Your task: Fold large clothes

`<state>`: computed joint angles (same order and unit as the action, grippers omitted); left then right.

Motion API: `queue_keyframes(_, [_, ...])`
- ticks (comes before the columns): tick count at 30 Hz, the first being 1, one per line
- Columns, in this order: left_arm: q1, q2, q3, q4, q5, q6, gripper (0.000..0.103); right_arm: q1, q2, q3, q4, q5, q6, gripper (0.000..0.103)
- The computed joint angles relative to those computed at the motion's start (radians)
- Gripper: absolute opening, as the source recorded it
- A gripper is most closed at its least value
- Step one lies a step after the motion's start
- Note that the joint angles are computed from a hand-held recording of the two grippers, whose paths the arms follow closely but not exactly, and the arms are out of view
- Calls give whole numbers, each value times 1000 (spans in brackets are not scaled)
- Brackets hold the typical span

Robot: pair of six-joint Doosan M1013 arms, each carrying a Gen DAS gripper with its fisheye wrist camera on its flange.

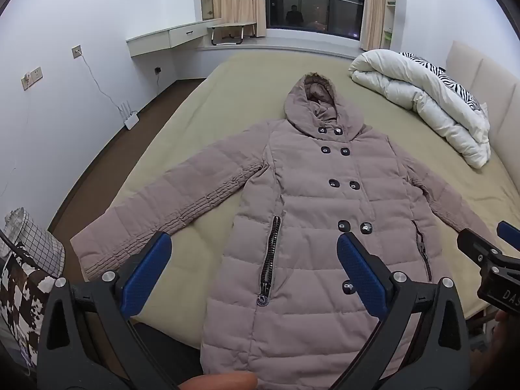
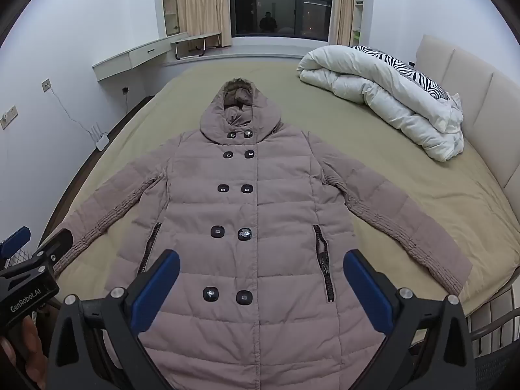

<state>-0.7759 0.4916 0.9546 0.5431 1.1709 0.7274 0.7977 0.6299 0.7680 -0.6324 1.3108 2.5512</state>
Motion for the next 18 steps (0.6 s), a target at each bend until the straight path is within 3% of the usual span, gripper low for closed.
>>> queue_keyframes(18, [3,4,9,9,-7,-5,103,-1,3,-2,7,7,-2,103])
